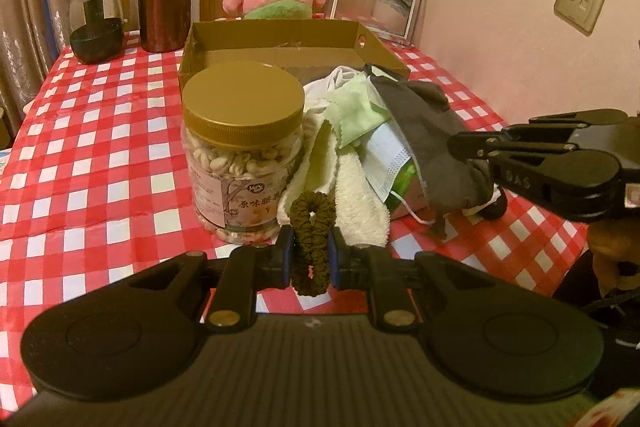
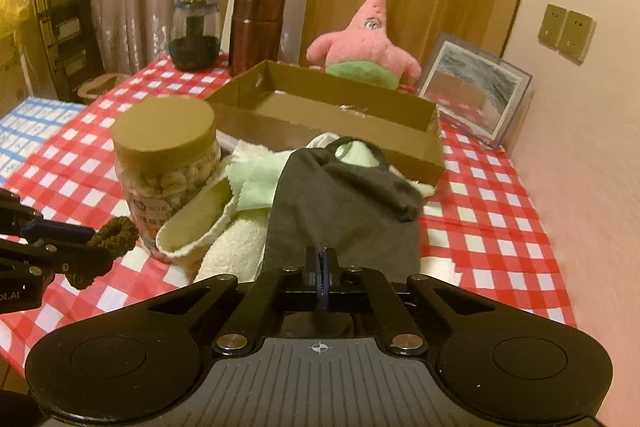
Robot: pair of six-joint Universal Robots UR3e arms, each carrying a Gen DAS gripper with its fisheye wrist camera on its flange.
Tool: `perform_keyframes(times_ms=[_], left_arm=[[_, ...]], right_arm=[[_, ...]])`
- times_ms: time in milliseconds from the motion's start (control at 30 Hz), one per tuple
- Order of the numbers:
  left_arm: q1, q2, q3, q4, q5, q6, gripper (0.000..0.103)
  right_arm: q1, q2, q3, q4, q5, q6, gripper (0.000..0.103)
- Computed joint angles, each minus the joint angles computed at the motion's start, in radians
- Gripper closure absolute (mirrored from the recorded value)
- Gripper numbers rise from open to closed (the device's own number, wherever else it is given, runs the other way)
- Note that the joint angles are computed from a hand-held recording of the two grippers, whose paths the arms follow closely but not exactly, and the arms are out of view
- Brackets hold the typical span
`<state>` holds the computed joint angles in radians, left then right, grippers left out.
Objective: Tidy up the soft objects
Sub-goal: 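Carry the hair tie with the left gripper while the right gripper lifts the grey bag toward the box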
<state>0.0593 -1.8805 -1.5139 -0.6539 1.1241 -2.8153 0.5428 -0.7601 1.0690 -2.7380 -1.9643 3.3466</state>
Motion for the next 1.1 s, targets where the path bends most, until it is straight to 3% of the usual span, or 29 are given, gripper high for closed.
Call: perform_keyframes(times_ms=[467,867,1100], left_arm=[[0.009,0.066,0.017,-0.016,-0.04,-0.022,0.087],[0.0,0.077,0.063,-0.027,-0.073,-0.039,0.087],[-0.013,0.066,0.087,-0.04,-0.078,-0.041,0.087]], right_arm=[[-0.001,-0.21,0.202,-0.142,-0.074,0.027,0.103],[-0.015,-0.322,0.256,-0.188,-0.139,-0.006,0.103],[-0.07,-0.352,0.299,-0.125,-0.025,0.024,0.103]])
